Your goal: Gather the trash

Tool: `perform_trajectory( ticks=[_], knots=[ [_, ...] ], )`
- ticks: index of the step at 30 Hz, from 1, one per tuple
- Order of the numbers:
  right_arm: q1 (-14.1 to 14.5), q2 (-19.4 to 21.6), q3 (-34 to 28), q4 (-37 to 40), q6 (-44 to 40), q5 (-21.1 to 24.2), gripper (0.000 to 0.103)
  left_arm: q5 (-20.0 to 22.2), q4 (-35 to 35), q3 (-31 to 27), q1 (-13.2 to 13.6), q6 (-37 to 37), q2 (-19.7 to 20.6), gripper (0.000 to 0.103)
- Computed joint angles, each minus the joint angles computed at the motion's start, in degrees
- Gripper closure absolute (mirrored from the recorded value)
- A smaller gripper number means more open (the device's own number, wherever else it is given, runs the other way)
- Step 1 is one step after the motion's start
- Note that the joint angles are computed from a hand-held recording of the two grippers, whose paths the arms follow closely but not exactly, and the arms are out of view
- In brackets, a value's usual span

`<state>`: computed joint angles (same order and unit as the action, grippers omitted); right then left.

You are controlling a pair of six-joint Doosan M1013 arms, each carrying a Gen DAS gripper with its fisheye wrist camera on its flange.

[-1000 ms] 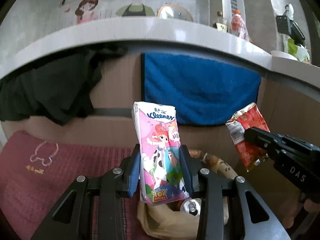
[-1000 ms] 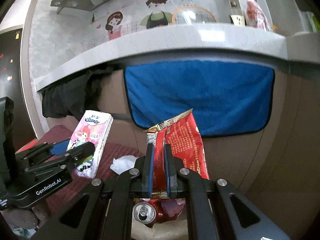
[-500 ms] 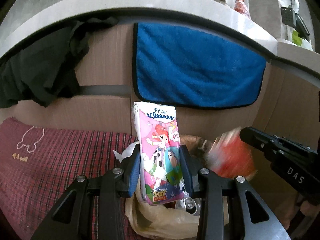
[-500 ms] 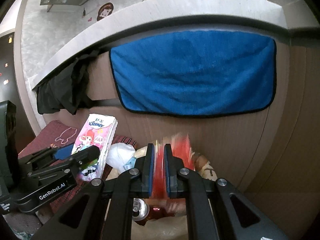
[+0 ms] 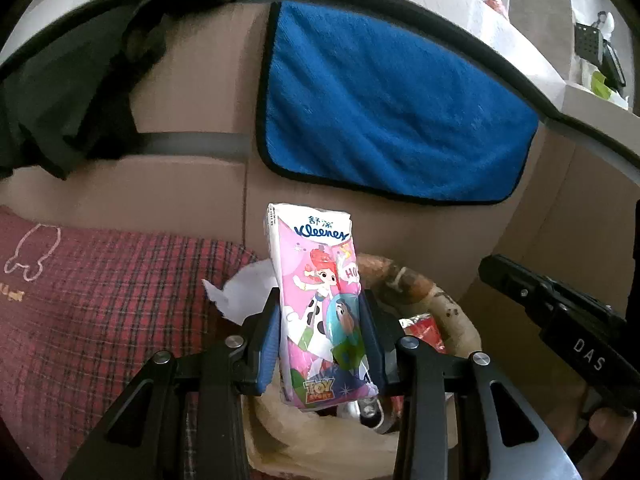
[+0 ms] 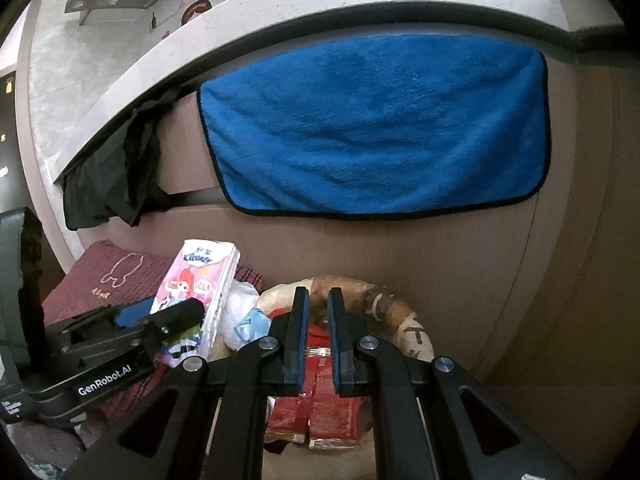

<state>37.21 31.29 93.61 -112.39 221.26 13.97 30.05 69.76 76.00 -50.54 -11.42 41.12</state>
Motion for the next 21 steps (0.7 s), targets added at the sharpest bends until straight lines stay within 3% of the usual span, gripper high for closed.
perform_trajectory(
  ticks=[4,6,9,12,21],
  knots=[
    [0.1,-0.1,0.2,0.6,-0.4,0.5,0.095,-7.2,-3.4,0.1,1.3,3.0,0.2,0.057],
    [0.2,-0.3,0.4,2.2,-1.5,1.1,0.095,-7.8,-5.2,0.1,1.5,4.5,0.3,0.043],
    [0.3,-0.7,1.0,3.0,-1.0,1.1,0.092,-8.1,-6.1,0.4,1.6,5.2,-0.1,0.043],
    [0.5,-1.1,1.6,4.9,-1.7,1.3,0.09,-6.6,-2.6,1.7,1.3,0.6,-1.1,0.043],
    [3.5,-4.9,6.4,0.4,5.5,2.9,0.079,6.3,3.9,10.2,-3.2,-9.5,-8.3,0.043]
  ],
)
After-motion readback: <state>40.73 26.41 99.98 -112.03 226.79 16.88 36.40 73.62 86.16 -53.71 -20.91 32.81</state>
